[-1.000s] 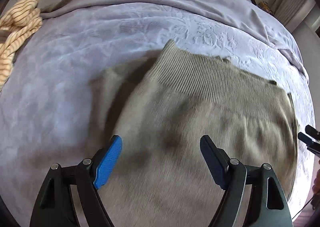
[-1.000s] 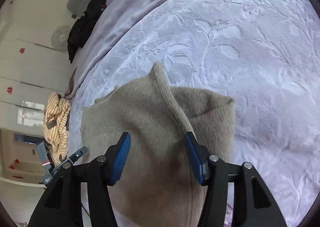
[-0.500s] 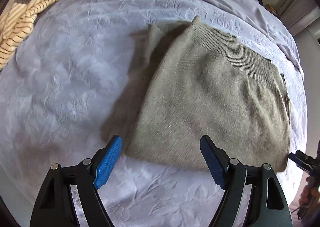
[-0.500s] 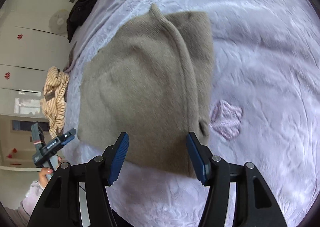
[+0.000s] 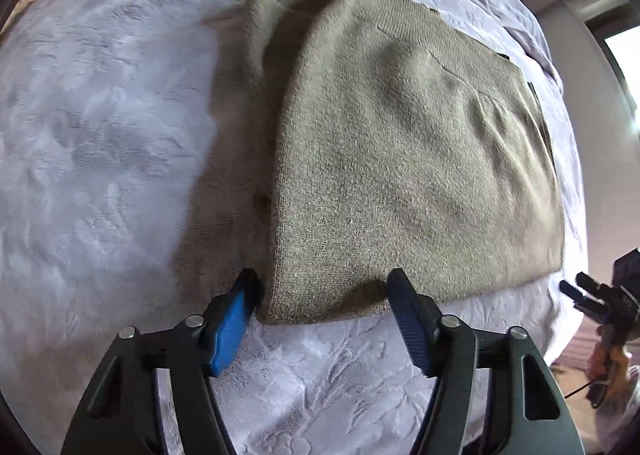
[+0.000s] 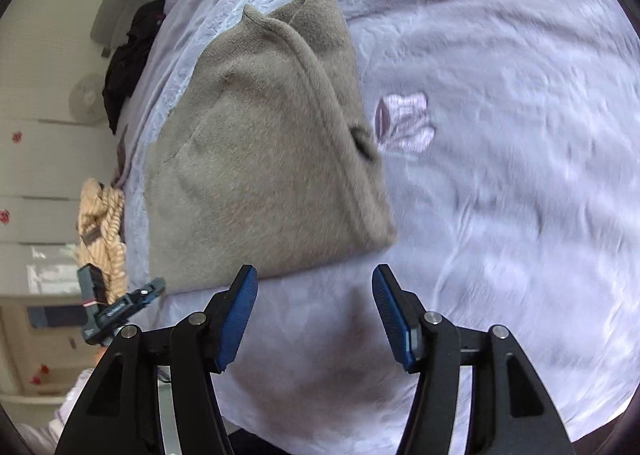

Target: Fold small clothes

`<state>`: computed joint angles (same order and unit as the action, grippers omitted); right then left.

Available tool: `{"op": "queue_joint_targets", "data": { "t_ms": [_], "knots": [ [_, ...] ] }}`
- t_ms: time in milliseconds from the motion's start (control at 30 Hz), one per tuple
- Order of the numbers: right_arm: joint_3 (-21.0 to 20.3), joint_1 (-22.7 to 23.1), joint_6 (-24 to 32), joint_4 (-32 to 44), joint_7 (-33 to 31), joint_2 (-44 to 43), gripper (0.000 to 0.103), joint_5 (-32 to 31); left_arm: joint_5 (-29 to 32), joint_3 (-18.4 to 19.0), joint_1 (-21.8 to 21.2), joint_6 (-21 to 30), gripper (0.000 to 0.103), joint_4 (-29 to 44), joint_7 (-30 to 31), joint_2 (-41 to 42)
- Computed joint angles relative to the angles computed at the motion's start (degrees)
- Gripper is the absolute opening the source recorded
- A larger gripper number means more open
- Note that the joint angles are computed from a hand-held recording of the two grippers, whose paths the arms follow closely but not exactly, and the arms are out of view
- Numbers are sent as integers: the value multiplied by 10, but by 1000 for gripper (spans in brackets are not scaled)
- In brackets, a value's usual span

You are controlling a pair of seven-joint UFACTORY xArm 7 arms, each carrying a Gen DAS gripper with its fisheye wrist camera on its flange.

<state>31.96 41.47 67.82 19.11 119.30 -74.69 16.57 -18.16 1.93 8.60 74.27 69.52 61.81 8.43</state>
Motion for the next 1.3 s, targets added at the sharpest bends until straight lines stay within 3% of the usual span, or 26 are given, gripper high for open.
{"op": "queue_joint_targets", "data": {
  "t_ms": [33, 133, 167, 233, 367, 400, 433, 467, 500, 633, 767, 867, 933, 1033, 1100, 1233, 1300],
  "knots": [
    [22, -7, -18, 1, 21, 5, 64, 9, -4, 0, 2, 14, 63, 13, 5, 11],
    [73, -20, -87, -7, 87, 23, 64, 18, 3, -1, 6, 34, 28, 40, 10, 38],
    [82, -20, -101, -11, 106, 27, 64, 15, 2, -1, 10, 44, 23, 49, 16, 45],
    [111, -27, -139, -26, 160, 34, 64, 15, -6, -3, 17, 59, 21, 58, 32, 50],
    [148, -24, -155, -59, 266, 13, 64, 5, -3, -3, 23, 53, 21, 47, 74, 36],
    [158, -21, -153, -68, 295, 3, 59, 1, -2, -3, 24, 50, 21, 44, 78, 33],
    [159, -17, -147, -72, 312, 0, 33, -5, -3, -2, 24, 50, 21, 42, 79, 32],
    [149, -12, -136, -74, 318, -3, 12, -12, -4, -1, 24, 50, 21, 42, 77, 31],
    [127, -9, -124, -71, 310, 2, 8, -23, -7, 0, 24, 55, 21, 44, 76, 31],
    [41, -4, -109, -35, 211, 44, 7, -99, -7, 5, 30, 49, 21, 32, 98, 17],
    [-4, 28, -112, -53, 178, 66, 7, -71, 13, 12, 29, 10, 21, 2, 89, 15],
    [-4, 44, -130, -74, 193, 68, 7, -48, 1, 14, 34, 3, 21, -7, 71, 11],
    [-13, 41, -133, -69, 184, 78, 9, -55, 4, 15, 33, -13, 29, -19, 58, -2],
    [-34, 47, -126, -50, 152, 103, 9, -51, 19, 16, 26, -61, 54, -49, 38, -28],
    [-56, 48, -107, -35, 116, 115, 9, -49, 23, 19, 26, -70, 55, -59, 34, -41],
    [-62, 30, -87, 4, 61, 147, 9, -41, 37, 26, 25, -83, 56, -78, 22, -67],
    [-65, 16, -83, 25, 31, 171, 11, -39, 39, 30, 25, -88, 76, -85, 23, -81]
  ]
}}
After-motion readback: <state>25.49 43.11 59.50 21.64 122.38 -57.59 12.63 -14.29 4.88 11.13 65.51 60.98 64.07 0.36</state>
